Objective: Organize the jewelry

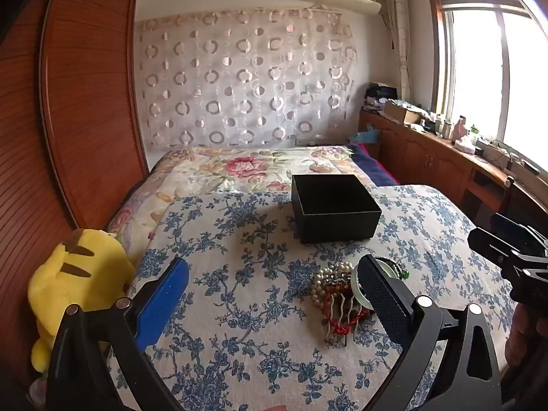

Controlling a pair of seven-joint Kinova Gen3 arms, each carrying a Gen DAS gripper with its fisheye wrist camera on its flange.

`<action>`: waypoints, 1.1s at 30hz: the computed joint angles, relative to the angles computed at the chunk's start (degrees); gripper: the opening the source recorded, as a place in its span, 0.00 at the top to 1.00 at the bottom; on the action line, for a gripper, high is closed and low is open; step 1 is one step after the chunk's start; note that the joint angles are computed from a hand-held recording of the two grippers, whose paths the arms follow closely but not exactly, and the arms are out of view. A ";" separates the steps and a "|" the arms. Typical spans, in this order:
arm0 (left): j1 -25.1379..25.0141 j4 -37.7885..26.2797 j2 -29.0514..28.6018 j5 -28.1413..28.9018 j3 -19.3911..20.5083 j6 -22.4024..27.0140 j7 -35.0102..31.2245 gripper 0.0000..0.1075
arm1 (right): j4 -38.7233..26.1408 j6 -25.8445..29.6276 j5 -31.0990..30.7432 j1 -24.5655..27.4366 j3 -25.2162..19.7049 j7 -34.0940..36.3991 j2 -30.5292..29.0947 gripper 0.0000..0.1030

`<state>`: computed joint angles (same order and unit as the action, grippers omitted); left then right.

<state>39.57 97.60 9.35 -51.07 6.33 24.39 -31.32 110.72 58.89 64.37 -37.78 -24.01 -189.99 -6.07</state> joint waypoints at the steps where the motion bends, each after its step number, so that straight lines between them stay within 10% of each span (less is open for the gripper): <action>1: 0.17 0.18 -0.04 -0.57 -0.21 -0.28 0.58 0.11 | -0.01 -0.01 0.02 -0.01 0.01 0.08 0.03 0.02; 33: 1.03 0.72 -0.14 -3.98 -0.14 -1.03 4.33 0.11 | -0.28 0.91 0.12 -0.37 0.07 0.16 0.14 0.02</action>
